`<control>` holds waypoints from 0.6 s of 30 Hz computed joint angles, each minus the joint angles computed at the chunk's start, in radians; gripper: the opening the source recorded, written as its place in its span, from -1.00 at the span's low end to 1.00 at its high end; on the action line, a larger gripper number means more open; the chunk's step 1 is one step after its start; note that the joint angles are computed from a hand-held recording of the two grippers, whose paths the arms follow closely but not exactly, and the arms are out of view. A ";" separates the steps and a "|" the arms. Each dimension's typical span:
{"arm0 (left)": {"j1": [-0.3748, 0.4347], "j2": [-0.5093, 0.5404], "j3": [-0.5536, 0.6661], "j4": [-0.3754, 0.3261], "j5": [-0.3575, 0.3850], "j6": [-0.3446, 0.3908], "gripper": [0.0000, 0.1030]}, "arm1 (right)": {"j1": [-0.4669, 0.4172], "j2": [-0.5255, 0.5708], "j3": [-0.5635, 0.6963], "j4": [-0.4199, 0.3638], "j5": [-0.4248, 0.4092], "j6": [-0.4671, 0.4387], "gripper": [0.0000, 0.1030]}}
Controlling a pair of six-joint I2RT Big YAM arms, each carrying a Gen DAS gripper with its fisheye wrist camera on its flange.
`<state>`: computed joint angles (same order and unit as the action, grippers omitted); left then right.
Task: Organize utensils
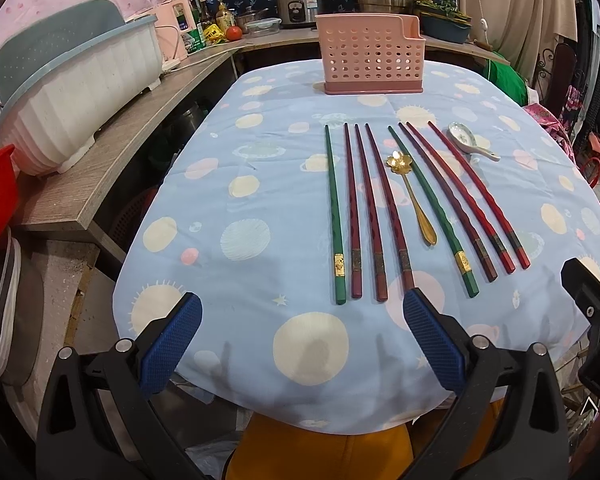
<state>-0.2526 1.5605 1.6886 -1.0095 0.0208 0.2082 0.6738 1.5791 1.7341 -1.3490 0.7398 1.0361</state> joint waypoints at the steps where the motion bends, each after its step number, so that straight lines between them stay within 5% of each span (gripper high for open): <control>1: 0.000 0.000 0.000 0.000 0.000 0.000 0.86 | 0.000 0.000 0.000 0.000 0.000 0.000 0.87; 18: 0.003 -0.002 -0.003 0.002 0.005 -0.009 0.86 | 0.004 0.001 0.002 0.005 0.006 -0.005 0.87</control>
<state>-0.2492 1.5584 1.6859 -1.0075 0.0262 0.1988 0.6776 1.5805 1.7356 -1.3442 0.7461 1.0307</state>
